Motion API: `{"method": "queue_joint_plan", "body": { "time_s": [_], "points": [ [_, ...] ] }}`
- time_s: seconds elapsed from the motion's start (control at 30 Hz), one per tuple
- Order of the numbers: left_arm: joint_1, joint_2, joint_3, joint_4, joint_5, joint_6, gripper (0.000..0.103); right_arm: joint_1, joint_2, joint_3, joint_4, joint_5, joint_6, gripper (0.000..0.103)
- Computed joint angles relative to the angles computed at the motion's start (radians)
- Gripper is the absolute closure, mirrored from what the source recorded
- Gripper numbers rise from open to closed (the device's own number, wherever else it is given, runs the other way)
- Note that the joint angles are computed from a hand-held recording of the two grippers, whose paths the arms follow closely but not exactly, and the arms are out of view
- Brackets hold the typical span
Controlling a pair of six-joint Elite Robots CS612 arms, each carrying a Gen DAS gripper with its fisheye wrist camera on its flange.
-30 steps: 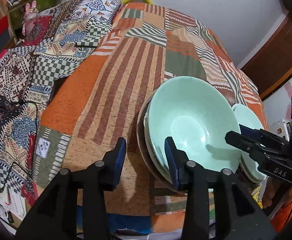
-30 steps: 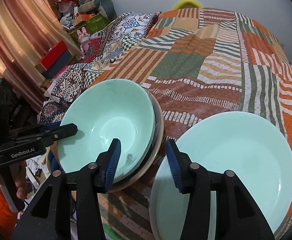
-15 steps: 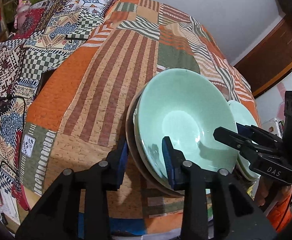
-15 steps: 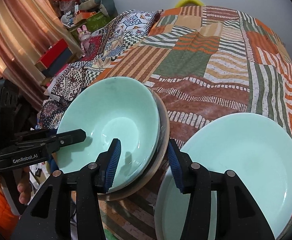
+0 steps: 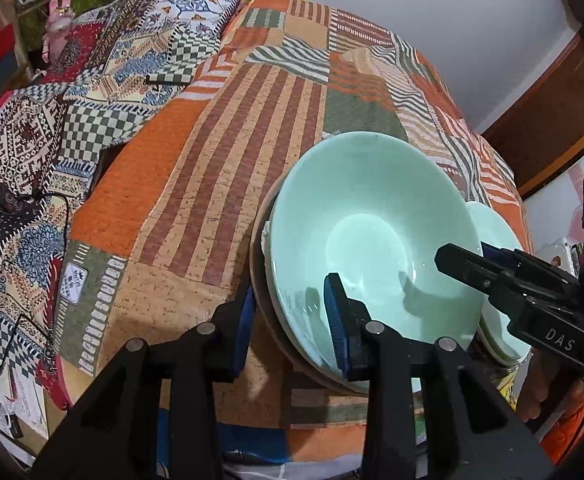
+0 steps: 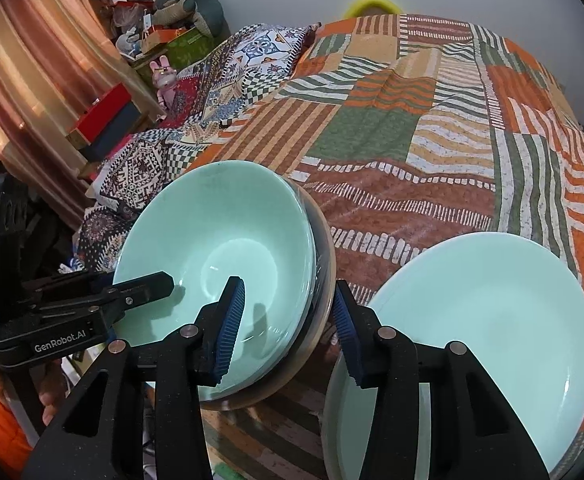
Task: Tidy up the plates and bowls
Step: 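Grip the nested bowl stack rim with both grippers and lift it over the plates, then lower the bowl stack onto the plate stack and open both grippers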
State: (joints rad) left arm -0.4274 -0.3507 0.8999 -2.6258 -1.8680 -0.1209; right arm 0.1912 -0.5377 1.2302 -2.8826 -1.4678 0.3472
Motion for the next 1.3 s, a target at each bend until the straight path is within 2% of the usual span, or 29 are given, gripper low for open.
{"method": "queue_joint_plan", "body": {
  "time_s": [0.23,0.43,0.8,0.97,1.3],
  "points": [
    [-0.005,-0.033,0.040,-0.069,0.015,-0.001,0.069,0.001,-0.015,0.022,-0.040,-0.001,0.019,0.062],
    [-0.016,-0.061,0.069,-0.117,0.021,0.015,0.069,-0.002,-0.047,0.071,-0.117,-0.013,0.040,0.062],
    [-0.044,-0.111,0.117,-0.183,-0.006,0.061,0.069,-0.006,-0.117,0.182,-0.253,-0.085,0.058,0.062],
    [-0.067,-0.127,0.137,-0.207,-0.009,0.114,0.069,-0.016,-0.148,0.246,-0.304,-0.109,0.086,0.062],
    [-0.103,-0.117,0.120,-0.156,-0.059,0.181,0.069,-0.032,-0.200,0.347,-0.343,-0.176,0.143,0.062]
  ]
}}
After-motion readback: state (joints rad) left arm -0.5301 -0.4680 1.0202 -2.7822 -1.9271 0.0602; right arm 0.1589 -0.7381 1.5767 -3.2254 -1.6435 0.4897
